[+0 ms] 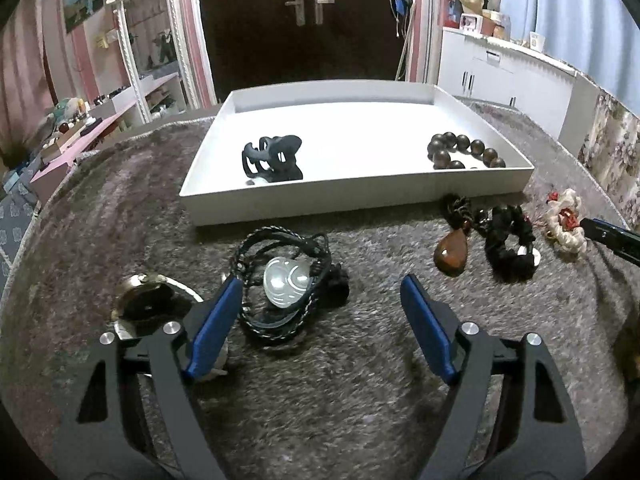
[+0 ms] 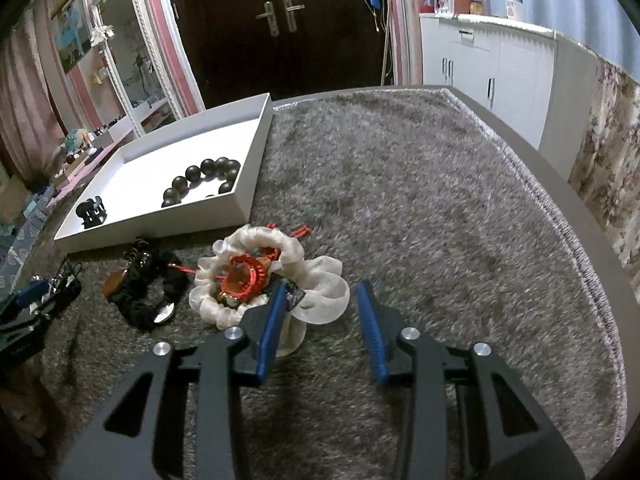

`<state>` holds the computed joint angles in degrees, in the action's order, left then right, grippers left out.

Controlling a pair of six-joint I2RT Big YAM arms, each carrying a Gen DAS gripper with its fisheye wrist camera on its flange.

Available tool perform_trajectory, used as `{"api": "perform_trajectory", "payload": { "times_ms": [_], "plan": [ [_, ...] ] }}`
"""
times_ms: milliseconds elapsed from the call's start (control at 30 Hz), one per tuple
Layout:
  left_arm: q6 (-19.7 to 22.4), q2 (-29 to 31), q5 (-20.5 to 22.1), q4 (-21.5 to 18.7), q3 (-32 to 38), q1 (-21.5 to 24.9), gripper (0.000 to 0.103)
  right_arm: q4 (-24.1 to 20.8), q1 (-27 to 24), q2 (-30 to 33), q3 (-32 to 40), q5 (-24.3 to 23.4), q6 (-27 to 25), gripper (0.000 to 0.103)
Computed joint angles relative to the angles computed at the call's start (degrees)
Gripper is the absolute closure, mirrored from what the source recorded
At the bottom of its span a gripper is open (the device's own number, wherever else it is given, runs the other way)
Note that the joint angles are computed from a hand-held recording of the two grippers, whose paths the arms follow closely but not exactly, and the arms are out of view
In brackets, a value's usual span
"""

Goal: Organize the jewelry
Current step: 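Grasp the black braided bracelet with the left tool while the right grasps the white scrunchie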

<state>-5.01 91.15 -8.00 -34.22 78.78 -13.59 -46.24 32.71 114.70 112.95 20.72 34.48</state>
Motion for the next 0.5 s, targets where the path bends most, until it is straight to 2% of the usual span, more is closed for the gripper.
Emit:
{"api": "perform_trajectory", "payload": {
  "times_ms": [100, 167, 233, 300, 400, 433, 467, 500],
  "plan": [
    [-0.5, 0.5, 0.2, -0.2, 0.4, 0.3, 0.023, 0.9, -0.3, -0.1, -0.4, -1.8, 0.0, 0.066],
    [-0.7, 0.5, 0.4, 0.0, 0.3, 0.5, 0.023, 1.9, -0.3, -0.3, -0.9, -2.5, -0.4, 0.073],
    [-0.7, 0.4, 0.5, 0.4, 0.0, 0.5, 0.025, 3.0, -0.3, -0.5, -1.5, -3.3, -1.3, 0.087],
    [-0.6, 0.4, 0.5, 0.4, 0.0, 0.5, 0.029, 3.8, -0.1, -0.7, -1.9, -3.8, -1.8, 0.094],
    [-0.6, 0.4, 0.7, 0.3, 0.1, 0.6, 0.043, 5.0, 0.0, -1.3, -3.0, -3.4, -1.9, 0.1],
    [-0.7, 0.7, 1.6, -0.5, 0.5, 0.8, 0.056, 5.7, 0.0, -1.7, -3.6, -3.4, -1.7, 0.101],
    [-1.2, 1.1, 1.9, -1.5, 0.9, 1.0, 0.063, 6.7, 0.1, -2.2, -4.4, -3.0, -1.5, 0.101],
    [-1.6, 1.0, 2.1, -1.2, 0.8, 1.2, 0.064, 7.5, 0.1, -2.7, -5.1, -2.7, -1.5, 0.102]
  ]
}}
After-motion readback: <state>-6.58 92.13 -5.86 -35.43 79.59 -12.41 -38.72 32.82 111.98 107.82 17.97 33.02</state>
